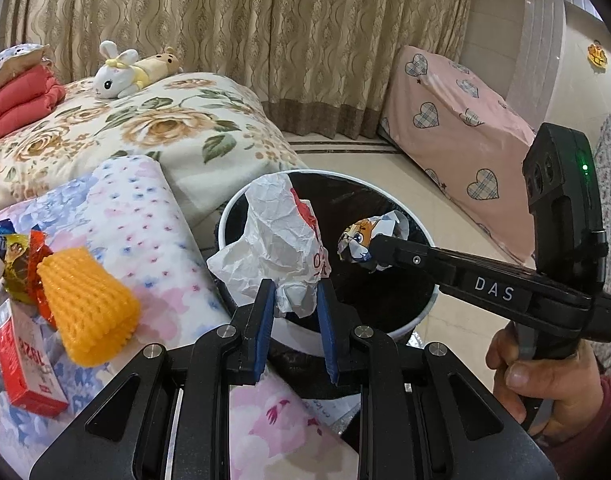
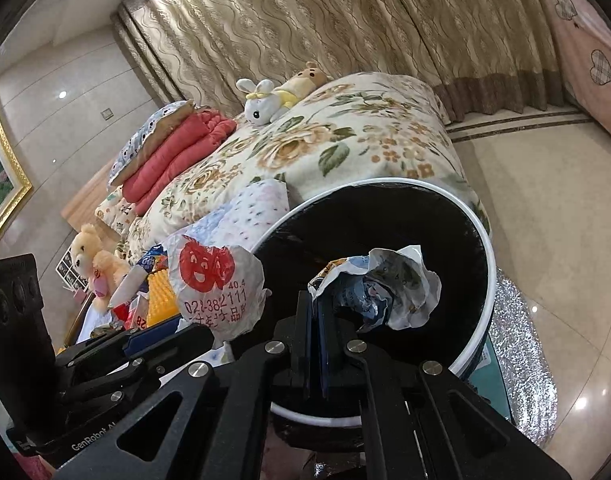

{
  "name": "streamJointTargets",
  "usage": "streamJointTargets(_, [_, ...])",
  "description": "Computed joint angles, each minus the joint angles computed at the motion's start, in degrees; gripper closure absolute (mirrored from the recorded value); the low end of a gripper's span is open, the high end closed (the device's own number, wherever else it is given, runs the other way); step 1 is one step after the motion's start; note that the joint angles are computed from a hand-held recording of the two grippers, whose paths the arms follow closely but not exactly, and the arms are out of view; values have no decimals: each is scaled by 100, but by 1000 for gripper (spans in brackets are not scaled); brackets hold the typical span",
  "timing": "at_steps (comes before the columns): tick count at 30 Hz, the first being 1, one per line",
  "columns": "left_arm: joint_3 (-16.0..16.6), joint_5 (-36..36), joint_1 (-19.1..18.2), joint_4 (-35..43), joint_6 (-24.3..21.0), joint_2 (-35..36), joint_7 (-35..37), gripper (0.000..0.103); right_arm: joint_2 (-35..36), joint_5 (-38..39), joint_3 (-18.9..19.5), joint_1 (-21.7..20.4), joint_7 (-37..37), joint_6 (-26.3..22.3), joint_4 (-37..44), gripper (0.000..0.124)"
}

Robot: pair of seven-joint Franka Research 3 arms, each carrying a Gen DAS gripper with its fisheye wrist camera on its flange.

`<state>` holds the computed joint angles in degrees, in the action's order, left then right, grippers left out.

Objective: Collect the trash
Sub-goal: 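Open the left tool over the bin while the right tool releases the wrapper inside, then grasp the white foam net with the left tool while the right tool grasps the orange foam net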

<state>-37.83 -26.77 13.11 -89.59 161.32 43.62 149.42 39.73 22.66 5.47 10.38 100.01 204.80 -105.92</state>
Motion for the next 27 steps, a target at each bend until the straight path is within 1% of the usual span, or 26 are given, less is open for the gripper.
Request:
streamJointTargets(6, [192,141,-179,174,-163,77,-205,81,43,-94,78,-129,66,-106,46,121])
streamJointTargets(7, [225,165,-216,212,-192,91,-239,80,51,-120,102,-158,84,-133,58,116])
streamJointTargets(8, [263,186,-249,233,-221,90,-283,78,47,-57,46,-106,85,-182,69,116])
streamJointTargets(9, [327,222,-300,251,-251,78,-351,70,46,29,-36,-29,73,-222,89,116])
streamJointTargets(10, [328,217,-296,253,-261,78,-360,64,45,113,-109,38,62,-272,111,115])
streamJointTargets(11, [312,195,-274,235,-252,70,-358,62,33,175,-141,68,65,-299,107,115])
streamJointTargets(12, [318,185,-268,227,-243,65,-371,54,28,200,-140,67,72,-294,96,114])
streamJointTargets(13, [317,161,-245,202,-224,51,-389,49,10,287,-202,133,67,-297,78,108])
streamJointTargets(14, [323,151,-236,206,-227,52,-410,47,-1,355,-258,189,52,-303,70,103])
streamJointTargets(16, [348,119,-192,117,-180,-8,-462,42,-32,474,-349,311,0,-230,23,75])
streamJointTargets(17, [347,105,-165,57,-126,-40,-470,39,-53,537,-388,385,-34,-152,-10,71])
streamJointTargets(18, [277,44,-68,-47,-27,-75,-414,36,-61,610,-436,460,-80,-131,-11,63])
streamJointTargets(19, [215,-1,20,-131,38,-103,-373,35,-55,648,-452,491,-116,-121,5,52])
streamJointTargets(22, [-9,-144,349,-408,179,-210,-188,34,-80,875,-565,710,-268,-42,3,37])
streamJointTargets(24, [-197,-276,613,-632,339,-284,-27,33,-110,1052,-630,860,-390,-49,4,34])
streamJointTargets(27, [-456,-456,1005,-872,450,-349,144,32,-113,1607,-1014,1413,-764,-154,93,33])
